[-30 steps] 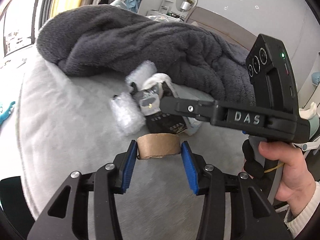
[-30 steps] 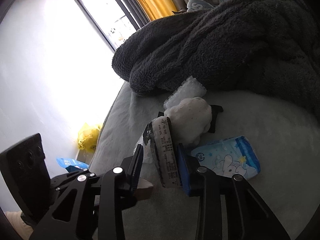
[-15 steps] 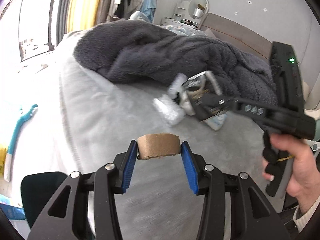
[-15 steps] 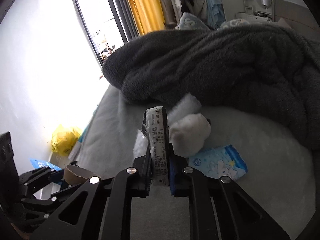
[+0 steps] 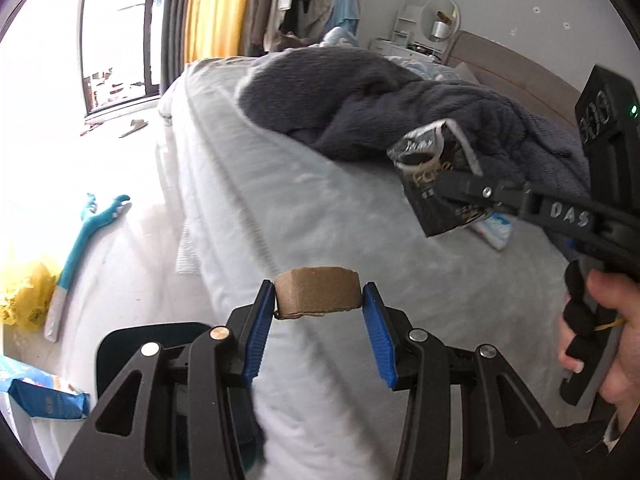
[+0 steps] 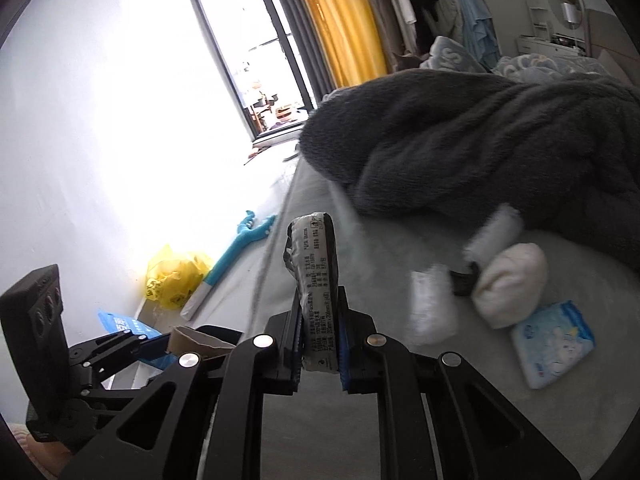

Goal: Collect trash
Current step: 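Carry tape core and black packet over to the black bin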

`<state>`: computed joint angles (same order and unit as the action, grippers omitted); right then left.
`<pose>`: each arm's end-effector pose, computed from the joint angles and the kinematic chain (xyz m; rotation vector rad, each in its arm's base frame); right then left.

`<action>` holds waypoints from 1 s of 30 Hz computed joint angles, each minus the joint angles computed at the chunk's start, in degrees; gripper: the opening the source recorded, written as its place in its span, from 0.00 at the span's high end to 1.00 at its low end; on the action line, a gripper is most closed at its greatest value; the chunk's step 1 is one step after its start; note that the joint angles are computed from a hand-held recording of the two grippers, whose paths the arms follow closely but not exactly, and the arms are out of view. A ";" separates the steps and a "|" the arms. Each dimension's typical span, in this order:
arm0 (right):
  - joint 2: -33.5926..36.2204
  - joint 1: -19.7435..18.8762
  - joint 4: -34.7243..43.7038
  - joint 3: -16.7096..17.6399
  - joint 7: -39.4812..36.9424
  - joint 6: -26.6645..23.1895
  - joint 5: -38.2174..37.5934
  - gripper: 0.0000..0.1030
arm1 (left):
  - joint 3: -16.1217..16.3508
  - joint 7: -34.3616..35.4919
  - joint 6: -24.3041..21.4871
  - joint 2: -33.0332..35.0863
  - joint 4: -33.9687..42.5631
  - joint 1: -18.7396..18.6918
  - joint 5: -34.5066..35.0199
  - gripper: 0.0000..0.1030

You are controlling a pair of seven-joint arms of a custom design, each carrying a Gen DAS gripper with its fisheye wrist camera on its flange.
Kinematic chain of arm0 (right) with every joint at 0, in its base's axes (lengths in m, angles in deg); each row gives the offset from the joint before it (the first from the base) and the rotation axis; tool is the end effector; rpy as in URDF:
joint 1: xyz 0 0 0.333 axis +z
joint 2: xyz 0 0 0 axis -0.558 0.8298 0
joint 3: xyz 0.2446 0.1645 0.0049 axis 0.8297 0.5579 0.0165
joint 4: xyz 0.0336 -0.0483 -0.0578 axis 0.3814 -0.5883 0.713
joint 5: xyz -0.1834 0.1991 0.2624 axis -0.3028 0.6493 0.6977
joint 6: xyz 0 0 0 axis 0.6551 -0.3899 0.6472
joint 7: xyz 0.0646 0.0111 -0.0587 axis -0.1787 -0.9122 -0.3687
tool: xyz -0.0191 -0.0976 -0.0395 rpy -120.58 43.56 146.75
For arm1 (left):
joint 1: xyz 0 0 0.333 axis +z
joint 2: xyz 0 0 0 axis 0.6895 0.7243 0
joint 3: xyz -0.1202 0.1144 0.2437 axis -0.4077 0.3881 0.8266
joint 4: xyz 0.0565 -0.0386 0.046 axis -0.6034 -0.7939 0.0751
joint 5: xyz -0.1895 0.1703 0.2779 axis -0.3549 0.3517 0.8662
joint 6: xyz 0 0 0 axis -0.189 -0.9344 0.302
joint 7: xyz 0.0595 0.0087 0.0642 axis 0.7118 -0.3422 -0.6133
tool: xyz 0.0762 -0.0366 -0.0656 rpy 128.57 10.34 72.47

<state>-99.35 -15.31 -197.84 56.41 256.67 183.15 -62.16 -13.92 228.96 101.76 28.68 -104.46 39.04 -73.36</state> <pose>0.4637 0.2810 0.5971 -1.2597 1.9149 -0.6392 0.5418 -0.1290 0.5770 -0.9802 2.6172 -1.1736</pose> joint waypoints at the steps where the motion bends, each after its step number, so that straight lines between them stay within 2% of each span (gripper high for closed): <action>1: 1.19 0.07 1.31 0.15 -0.20 0.10 -0.14 0.86 | 0.22 0.09 0.19 0.27 0.16 0.25 0.44 0.53; 12: 12.83 4.52 13.55 -2.13 -4.66 1.92 1.37 0.86 | 1.14 -0.96 0.12 5.29 3.62 4.14 5.24 0.53; 22: 25.07 9.92 27.30 -4.66 -12.96 1.76 7.69 0.86 | 1.43 -3.63 0.35 11.97 8.03 8.01 11.81 0.53; 27: 31.04 11.90 34.77 -5.51 -18.67 0.31 12.55 0.86 | 1.60 -7.37 -3.19 16.85 13.20 10.10 15.81 0.53; 30: 34.69 12.84 39.31 -5.65 -22.34 -1.22 15.92 0.86 | 1.92 -11.00 -7.87 20.89 17.81 11.40 18.85 0.53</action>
<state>-64.66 -2.47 -158.53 50.76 234.33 181.92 -46.24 -12.00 217.96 93.89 49.57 -86.64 50.44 -54.50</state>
